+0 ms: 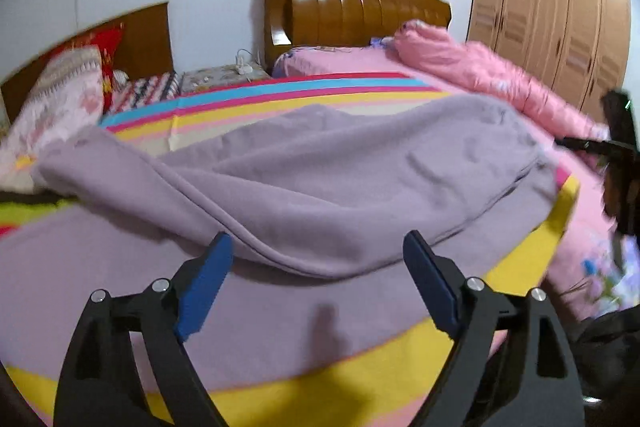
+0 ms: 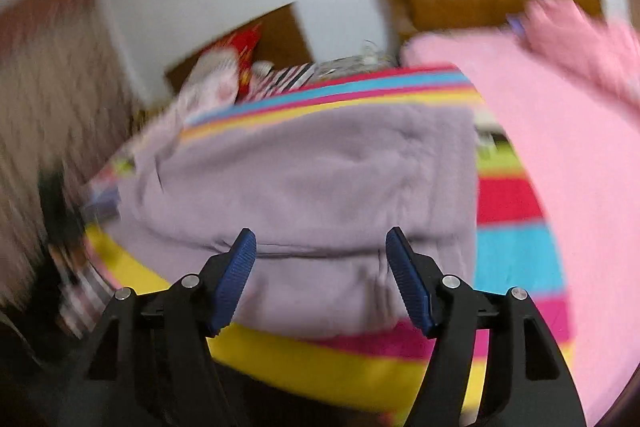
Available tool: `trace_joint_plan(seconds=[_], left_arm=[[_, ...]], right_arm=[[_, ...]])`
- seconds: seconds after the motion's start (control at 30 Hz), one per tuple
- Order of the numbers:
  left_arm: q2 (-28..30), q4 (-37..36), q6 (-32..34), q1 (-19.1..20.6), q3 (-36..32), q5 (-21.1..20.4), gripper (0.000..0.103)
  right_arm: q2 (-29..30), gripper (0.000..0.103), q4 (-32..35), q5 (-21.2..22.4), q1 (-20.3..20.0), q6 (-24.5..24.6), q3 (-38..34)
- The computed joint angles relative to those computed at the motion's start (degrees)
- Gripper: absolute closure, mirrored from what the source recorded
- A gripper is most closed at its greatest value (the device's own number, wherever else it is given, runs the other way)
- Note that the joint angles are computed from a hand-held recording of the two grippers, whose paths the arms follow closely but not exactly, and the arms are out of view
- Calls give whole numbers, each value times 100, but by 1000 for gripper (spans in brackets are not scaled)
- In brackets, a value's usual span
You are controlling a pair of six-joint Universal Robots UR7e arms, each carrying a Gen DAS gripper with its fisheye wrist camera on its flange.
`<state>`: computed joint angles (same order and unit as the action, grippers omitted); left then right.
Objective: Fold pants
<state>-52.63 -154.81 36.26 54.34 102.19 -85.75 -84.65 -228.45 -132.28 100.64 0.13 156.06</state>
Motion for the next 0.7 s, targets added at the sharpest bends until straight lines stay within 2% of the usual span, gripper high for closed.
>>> trace_joint_plan(seconds=[0.1, 0.13, 0.2, 0.23, 0.33, 0.43, 0.47, 0.5, 0.63, 0.7], left_arm=[[31, 190, -530, 84, -157, -93, 16], [22, 238, -719, 134, -190, -151, 16], [15, 269, -1085, 212, -242, -264, 16], [13, 279, -1233, 262, -279, -337, 16], [-45, 270, -1445, 346, -278, -399, 16], [-95, 286, -1536, 394, -255, -378, 16], [-101, 296, -1549, 409, -256, -387, 16], [-107, 295, -1557, 425, -245, -404, 16], [-35, 483, -1899, 603, -367, -642, 16], [46, 657, -2236, 705, -527, -801, 18]], right_arm=[[-154, 38, -151, 165, -300, 862, 138], [-279, 39, -183, 499, -572, 1168, 218], [-687, 40, 264, 1152, -1136, 1717, 265], [-821, 41, 375, 1505, -1399, 1851, 306], [-1003, 42, 635, 1938, -1698, 1999, 247], [-1427, 41, 1645, 2159, -1820, 2300, 71], [-1493, 42, 1820, 2215, -1854, 2347, 28], [-1449, 43, 1956, 2030, -1756, 2412, -78], [-1011, 76, 1581, 1412, -1570, 2593, -181], [-744, 80, 1019, 1301, -1553, 2497, -109]])
